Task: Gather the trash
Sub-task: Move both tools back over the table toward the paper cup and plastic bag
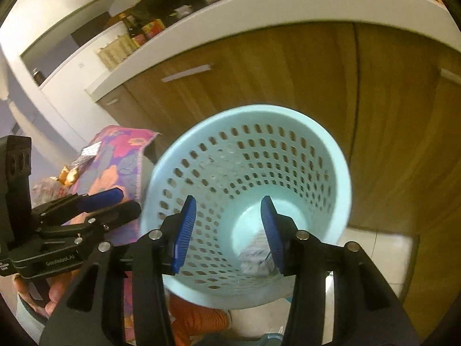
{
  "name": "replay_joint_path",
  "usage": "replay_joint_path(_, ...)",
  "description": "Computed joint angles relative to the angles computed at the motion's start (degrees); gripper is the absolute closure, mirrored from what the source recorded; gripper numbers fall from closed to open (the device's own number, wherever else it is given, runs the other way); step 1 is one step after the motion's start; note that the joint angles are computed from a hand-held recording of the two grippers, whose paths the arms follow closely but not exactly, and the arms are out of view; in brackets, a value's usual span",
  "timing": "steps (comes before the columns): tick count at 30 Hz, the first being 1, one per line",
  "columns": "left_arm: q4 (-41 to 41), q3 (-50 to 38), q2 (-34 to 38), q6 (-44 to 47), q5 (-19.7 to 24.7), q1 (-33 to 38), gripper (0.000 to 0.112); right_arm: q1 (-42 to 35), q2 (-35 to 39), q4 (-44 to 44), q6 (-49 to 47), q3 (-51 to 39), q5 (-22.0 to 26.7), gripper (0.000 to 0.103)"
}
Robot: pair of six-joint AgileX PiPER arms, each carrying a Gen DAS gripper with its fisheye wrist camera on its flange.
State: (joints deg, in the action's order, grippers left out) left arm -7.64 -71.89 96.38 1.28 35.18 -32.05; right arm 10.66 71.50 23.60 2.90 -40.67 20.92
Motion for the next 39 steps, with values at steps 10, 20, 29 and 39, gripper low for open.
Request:
replay_joint_path(10, -3.25, 12.59, -18.69, 4.40, -2.87, 5.61, 0.047, 13.50, -0.05, -23.80, 24.62, -8.12, 2.43, 0.060)
replay_joint_path(20, -16.82, 15.63, -33.85, 21.22, 3.98, 23.33, 0.045, 29.85, 7.47, -42.41, 40.57, -21.93, 8.04, 0.060)
replay_joint_path(29, -34.42, 13.13, -36.89, 44.32, 15.63, 51.69, 0.037, 40.42, 18.97, -51.48, 42.32, -37.76, 11.36, 0.060)
replay_joint_path(39, -42.85, 5.42, -25.97, 60.91, 23.75, 76.99, 0.037, 44.10, 35.56, -44.49, 26.42, -59.93, 13.34, 0.060)
